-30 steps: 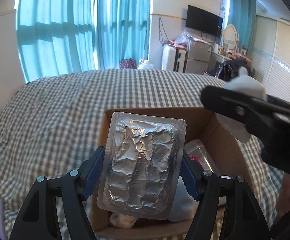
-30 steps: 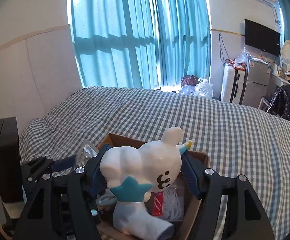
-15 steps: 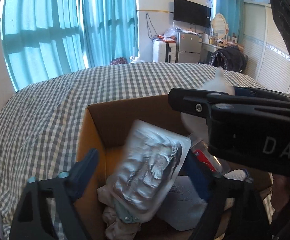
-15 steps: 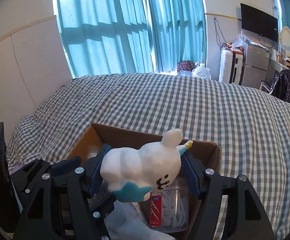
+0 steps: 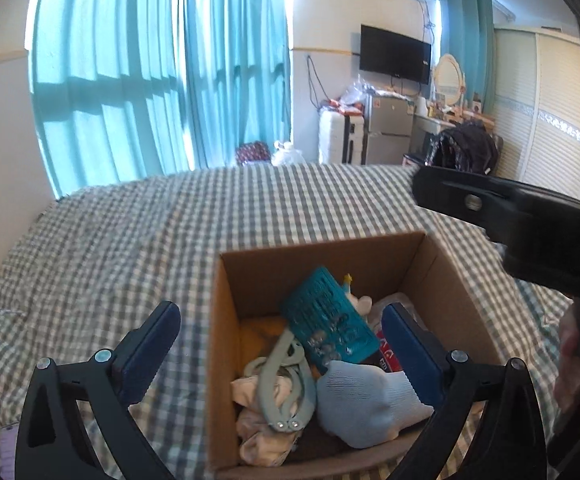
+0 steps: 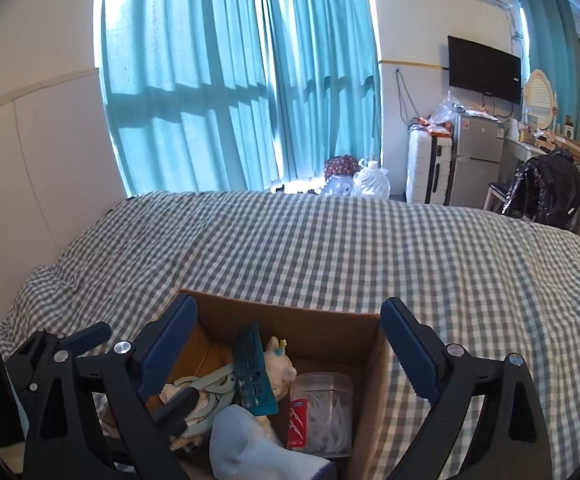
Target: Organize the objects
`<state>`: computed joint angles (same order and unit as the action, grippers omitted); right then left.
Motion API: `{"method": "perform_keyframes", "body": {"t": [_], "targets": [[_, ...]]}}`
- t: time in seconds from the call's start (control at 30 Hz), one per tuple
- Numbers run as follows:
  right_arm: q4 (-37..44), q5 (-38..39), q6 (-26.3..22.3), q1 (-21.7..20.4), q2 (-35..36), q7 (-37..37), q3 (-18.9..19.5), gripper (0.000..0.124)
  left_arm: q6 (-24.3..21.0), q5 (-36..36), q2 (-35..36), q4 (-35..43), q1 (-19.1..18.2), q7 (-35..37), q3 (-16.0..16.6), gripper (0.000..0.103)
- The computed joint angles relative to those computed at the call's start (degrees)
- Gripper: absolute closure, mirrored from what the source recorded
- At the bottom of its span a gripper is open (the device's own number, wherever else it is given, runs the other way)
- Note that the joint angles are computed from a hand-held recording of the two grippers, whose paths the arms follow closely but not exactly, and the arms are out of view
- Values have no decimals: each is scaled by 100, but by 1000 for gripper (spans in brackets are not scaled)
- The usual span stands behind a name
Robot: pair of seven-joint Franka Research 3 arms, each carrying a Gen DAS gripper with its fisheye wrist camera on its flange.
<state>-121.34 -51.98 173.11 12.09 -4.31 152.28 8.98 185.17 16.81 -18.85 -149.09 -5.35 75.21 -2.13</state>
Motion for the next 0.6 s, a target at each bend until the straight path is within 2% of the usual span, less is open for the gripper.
{"method": "perform_keyframes", "body": {"t": [0.07, 0.13, 0.23, 0.3, 0.37, 0.4, 0.5, 0.6], "targets": [[-111, -10, -73, -17, -220, 36, 32, 27, 134, 74, -327, -159, 494, -166, -430, 0], [-294, -247, -178, -173, -563, 250, 188, 24, 243, 102, -594, -307, 703, -286, -600, 0], [-585, -491, -266, -487, -1093, 507, 480, 21, 216, 103, -972, -463, 654, -404, -536, 0], [-789, -509, -283, -664, -1427, 582, 638, 21, 235, 121, -1216, -565, 730, -474, -603, 0], [-1045, -459, -289, -814, -1814, 585, 750, 21, 334, 130, -1529, -698, 1006, -596, -869, 0], [-1178, -407, -299, -868, -2005, 555, 797, 21, 383, 161, -1596, -743, 1034, -592, -850, 0], [-1495, -149, -383, -989, -2483, 399, 913, 21, 416, 187, -2008, -905, 1240, -673, -1057, 0], [-1734, 44, -441, -1176, -2897, 342, 1094, 21, 359, 210, -2378, -1038, 1275, -743, -1109, 0]]}}
